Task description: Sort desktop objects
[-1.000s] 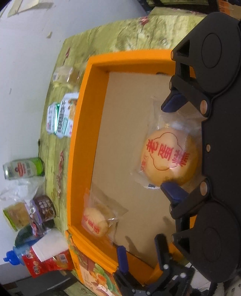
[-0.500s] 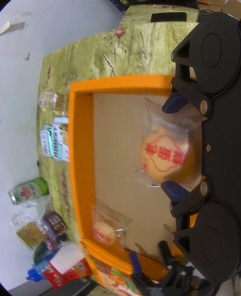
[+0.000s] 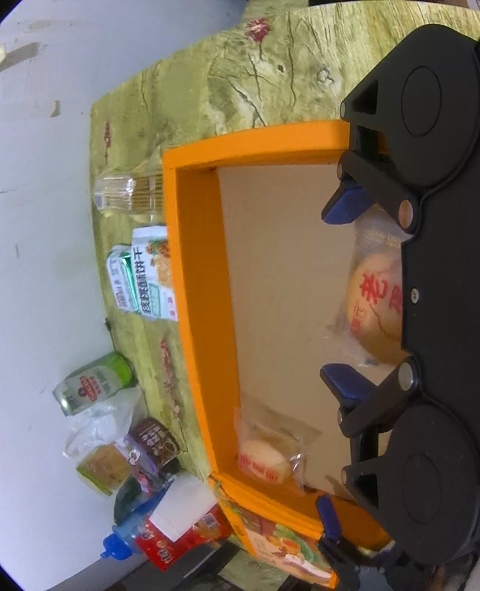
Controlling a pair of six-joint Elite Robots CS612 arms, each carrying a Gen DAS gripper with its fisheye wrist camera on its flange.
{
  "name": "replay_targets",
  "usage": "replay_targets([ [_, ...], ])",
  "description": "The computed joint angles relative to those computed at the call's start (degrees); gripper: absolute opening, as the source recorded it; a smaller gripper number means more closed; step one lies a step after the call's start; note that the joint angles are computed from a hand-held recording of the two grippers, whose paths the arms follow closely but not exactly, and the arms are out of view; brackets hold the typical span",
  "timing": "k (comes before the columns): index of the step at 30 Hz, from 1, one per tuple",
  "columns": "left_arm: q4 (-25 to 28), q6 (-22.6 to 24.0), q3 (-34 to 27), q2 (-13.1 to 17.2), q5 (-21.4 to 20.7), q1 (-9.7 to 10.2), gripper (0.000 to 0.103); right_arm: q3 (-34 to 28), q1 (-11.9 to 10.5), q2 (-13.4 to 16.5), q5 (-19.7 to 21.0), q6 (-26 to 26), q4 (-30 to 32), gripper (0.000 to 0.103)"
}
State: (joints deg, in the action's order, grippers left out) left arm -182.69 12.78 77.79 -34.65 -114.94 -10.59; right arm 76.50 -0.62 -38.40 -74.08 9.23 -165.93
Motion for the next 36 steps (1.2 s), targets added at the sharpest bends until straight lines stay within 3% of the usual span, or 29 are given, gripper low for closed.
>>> replay_targets([
  [9,0.5,0.1,-0.1,0.0,-3.0,0.44,0.103,1.9,-0.8,0.2,2.5,3.5,-8.5,0.082],
  [13,0.3,-0.1,0.0,0.0,-3.6,0.46,0.103,0.8,-1.6,1.0,8.1,5.8,-9.7,0.082],
  [24,-0.1,-0.4,0.0,0.1,-4.6,0.68,0.103,-5.4,-2.2,4.6,19.0,9.3,-1.3,0.082],
  [27,-0.2,-0.3,-0.1,0.2,-5.0,0.78,0.103,-6.0,-2.4,5.0,20.2,10.0,1.3,0.083],
  [36,-0.2,0.0,-0.3,0.4,-5.4,0.91,0.103,-6.1,-2.1,4.7,21.4,5.6,5.0,0.083],
])
